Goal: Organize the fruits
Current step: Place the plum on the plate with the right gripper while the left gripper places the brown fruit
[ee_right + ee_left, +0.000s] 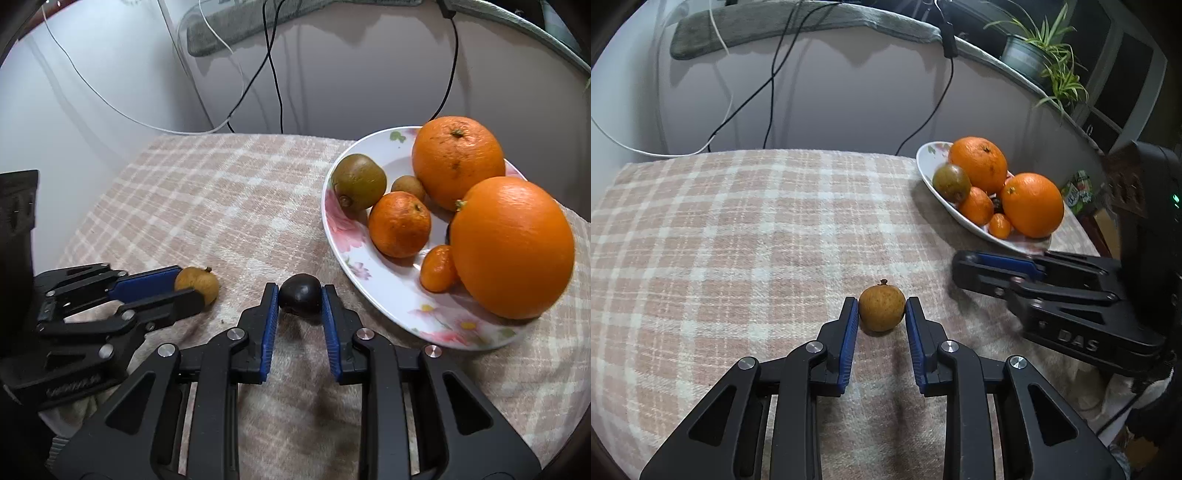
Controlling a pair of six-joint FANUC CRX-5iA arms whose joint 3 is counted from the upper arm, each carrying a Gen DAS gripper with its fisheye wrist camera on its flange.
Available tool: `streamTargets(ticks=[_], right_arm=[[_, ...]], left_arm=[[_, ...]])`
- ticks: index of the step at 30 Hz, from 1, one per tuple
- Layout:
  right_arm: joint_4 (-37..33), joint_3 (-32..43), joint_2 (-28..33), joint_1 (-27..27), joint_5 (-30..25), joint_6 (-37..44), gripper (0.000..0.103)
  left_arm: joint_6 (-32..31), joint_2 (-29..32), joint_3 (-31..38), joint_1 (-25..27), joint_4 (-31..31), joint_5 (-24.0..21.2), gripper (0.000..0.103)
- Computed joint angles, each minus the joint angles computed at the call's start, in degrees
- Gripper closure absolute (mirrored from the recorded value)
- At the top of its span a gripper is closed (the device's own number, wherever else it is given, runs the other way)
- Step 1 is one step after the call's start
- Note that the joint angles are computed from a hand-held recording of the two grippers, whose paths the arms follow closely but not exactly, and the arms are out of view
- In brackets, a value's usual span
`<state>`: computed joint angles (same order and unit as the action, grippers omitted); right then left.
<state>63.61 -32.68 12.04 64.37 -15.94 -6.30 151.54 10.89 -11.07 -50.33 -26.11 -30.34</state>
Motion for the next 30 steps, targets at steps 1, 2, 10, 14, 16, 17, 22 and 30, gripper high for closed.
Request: streamTargets(ticks=[1,2,10,14,16,17,22,30], right_arm=[[1.5,-0.9,-0.7,-0.4,0.7,-1.3,0.079],[3.2,-1.6,-1.4,-0.8,1.3,-2.8,0.079],[18.5,-7.4,-7.3,-4.8,5.2,-15.0,0.079],[27.5,-9.6,-9.9,-7.6,6.4,-21.8,0.079],[30.7,-10.5,-11.0,-8.6,6.5,-24.0,0.079],[32.0,-10.6,-11.4,-9.2,6.7,-24.9,0.079],[36.7,-11.2,-12.4,-11.6,7.2,-27.6,0.079],[42.3,-10.7,-12.3,-15.1,9.6,-30.7,0.079]], left_arm=[[0.2,-0.1,0.1,0.0,-0.1,0.0,0.079],[0.3,-0.1,0.3,-0.1,-0.4,-0.2,0.079],[2.7,0.0,3.2,-0.9,-3.4,-1.9,0.079],[2.5,0.6,5.2,-0.8,-3.9,-2.2,0.079],[2.2,1.1,6.2,-0.6,-3.9,-2.0,0.079],[1.7,1.4,6.8,-0.4,-3.7,-1.8,0.079],[-1.1,3.4,9.5,0.6,-1.8,-0.8,0.079],[-10.9,7.9,14.1,3.0,5.4,0.4,0.079]])
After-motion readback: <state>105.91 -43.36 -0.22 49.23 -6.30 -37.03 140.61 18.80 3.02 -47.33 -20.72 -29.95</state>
